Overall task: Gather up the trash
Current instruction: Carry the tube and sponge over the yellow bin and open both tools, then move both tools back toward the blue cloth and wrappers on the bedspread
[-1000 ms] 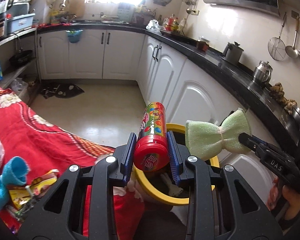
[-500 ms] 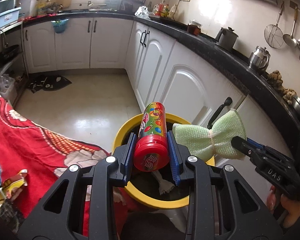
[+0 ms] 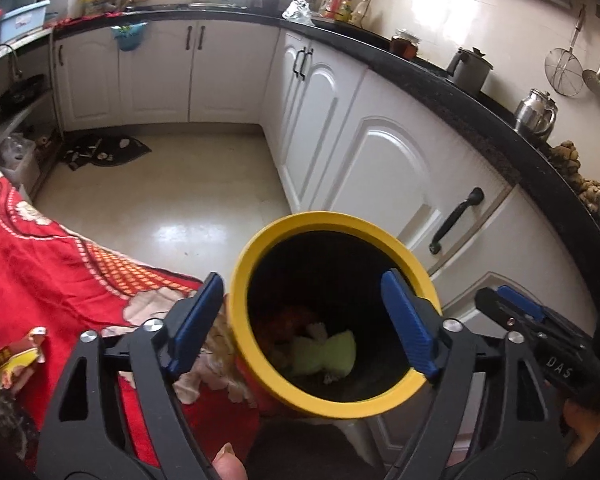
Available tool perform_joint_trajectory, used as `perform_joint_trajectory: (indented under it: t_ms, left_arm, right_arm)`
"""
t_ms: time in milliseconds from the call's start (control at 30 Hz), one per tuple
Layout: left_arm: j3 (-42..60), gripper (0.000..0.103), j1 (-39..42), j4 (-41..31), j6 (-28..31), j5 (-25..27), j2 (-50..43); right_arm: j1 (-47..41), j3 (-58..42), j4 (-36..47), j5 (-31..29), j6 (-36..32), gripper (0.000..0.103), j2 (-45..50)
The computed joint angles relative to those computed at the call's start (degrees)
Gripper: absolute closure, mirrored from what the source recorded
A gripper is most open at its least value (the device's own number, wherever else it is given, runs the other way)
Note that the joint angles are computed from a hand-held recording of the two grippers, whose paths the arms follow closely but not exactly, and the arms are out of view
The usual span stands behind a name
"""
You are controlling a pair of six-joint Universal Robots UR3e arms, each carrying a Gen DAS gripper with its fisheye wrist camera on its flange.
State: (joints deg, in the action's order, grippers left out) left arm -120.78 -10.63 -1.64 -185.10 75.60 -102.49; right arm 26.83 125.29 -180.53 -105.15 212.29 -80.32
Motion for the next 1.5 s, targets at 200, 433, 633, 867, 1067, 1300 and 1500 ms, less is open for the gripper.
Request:
perform_joint_trajectory:
  t_ms: [200,433,633,867,1067,1300,1500]
  left_arm:
    - [-3.33,0.011,2.26,0.61,-0.16,0.77,4.37]
    - [-8.24,0.011,5.92,0.15,-0.12,1.14,11.92]
    - [-11.57,0.011,8.93,-1.1,0.25,0.18,17.92]
    - [-15.67,0.011,13.24,-3.13,1.53,-2.0,24.79]
    - [-18.31,0.011,16.31,-5.52,2.33,-3.34,30.72]
    - [-22.25,0.011,22.16,-10.11,4.82,-6.82,39.33]
    - [-25.13,0.011,29.02,-17.57,7.84,-11.06,49.22]
  right_arm:
    - [0.53,0.16,-1.03,0.1,0.08,0.04,-0.56]
    - [2.67,-1.62,-1.25,-0.97,-0.48,0.037,-0.97]
    - [4.75,-3.46,-1.39,-1.75,-1.15,0.033,-0.83]
    - [7.57,-6.3,-0.76,-2.52,-1.48,0.033,0.14]
    - [10.22,-9.34,0.21,-3.16,-2.05,0.031,1.41]
    - [13.19,-13.07,1.47,-4.02,-2.27,0.029,3.17]
    - [15.61,-16.43,2.35,-4.68,-2.72,0.028,5.09]
